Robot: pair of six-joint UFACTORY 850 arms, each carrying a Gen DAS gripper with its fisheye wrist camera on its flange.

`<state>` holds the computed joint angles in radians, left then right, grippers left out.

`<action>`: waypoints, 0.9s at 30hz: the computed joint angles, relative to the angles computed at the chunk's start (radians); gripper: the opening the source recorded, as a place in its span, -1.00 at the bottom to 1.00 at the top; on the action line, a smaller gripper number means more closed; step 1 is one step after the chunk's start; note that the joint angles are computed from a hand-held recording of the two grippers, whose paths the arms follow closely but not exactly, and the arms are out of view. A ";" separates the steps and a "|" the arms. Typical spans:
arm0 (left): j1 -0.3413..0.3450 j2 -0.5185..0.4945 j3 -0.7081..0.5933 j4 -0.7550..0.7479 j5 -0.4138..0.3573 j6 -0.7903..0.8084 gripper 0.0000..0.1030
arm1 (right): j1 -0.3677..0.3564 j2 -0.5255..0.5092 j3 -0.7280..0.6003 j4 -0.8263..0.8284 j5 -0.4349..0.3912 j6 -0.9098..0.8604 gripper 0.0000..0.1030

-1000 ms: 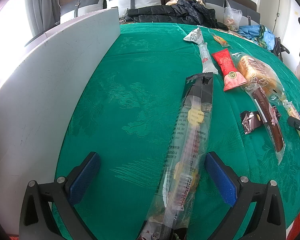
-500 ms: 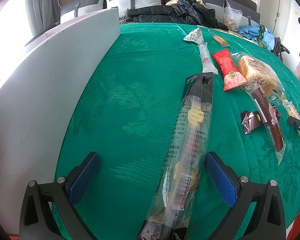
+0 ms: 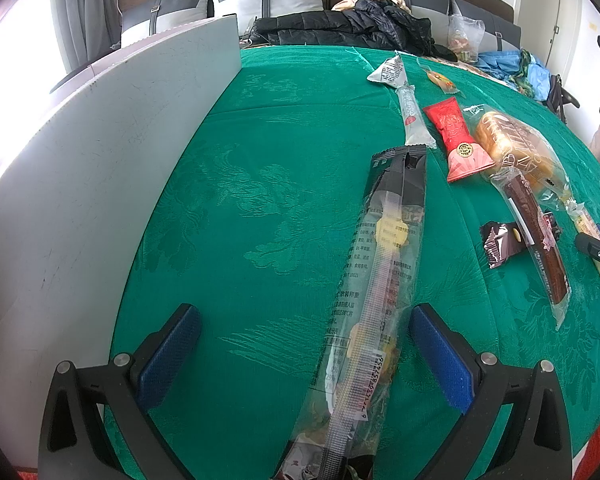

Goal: Organize snacks

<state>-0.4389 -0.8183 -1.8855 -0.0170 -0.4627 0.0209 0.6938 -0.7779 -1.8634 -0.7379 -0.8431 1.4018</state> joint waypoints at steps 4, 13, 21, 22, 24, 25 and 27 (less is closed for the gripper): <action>0.000 -0.001 -0.001 0.000 -0.001 0.000 1.00 | 0.000 -0.001 -0.002 0.000 -0.001 -0.001 0.69; 0.000 -0.001 -0.001 0.001 0.000 -0.001 1.00 | 0.000 -0.001 -0.002 0.001 -0.002 -0.002 0.69; -0.002 0.016 -0.009 -0.054 -0.115 0.091 0.75 | -0.003 -0.017 -0.039 0.059 -0.031 -0.055 0.70; -0.002 0.023 0.000 -0.067 -0.109 0.112 0.50 | -0.012 -0.039 -0.092 0.141 -0.071 -0.133 0.70; -0.002 0.036 0.012 -0.100 -0.089 0.156 -0.44 | -0.033 -0.080 -0.189 0.289 -0.144 -0.246 0.70; -0.002 0.032 0.000 -0.105 -0.097 0.149 -0.59 | -0.044 -0.097 -0.228 0.358 -0.169 -0.304 0.70; 0.014 0.027 -0.005 -0.222 -0.112 0.200 -0.61 | -0.053 -0.115 -0.269 0.418 -0.196 -0.385 0.38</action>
<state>-0.4251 -0.7909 -1.8903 -0.2388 -0.5744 0.2205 0.6409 -0.8931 -2.1322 -0.3199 -1.0395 1.0166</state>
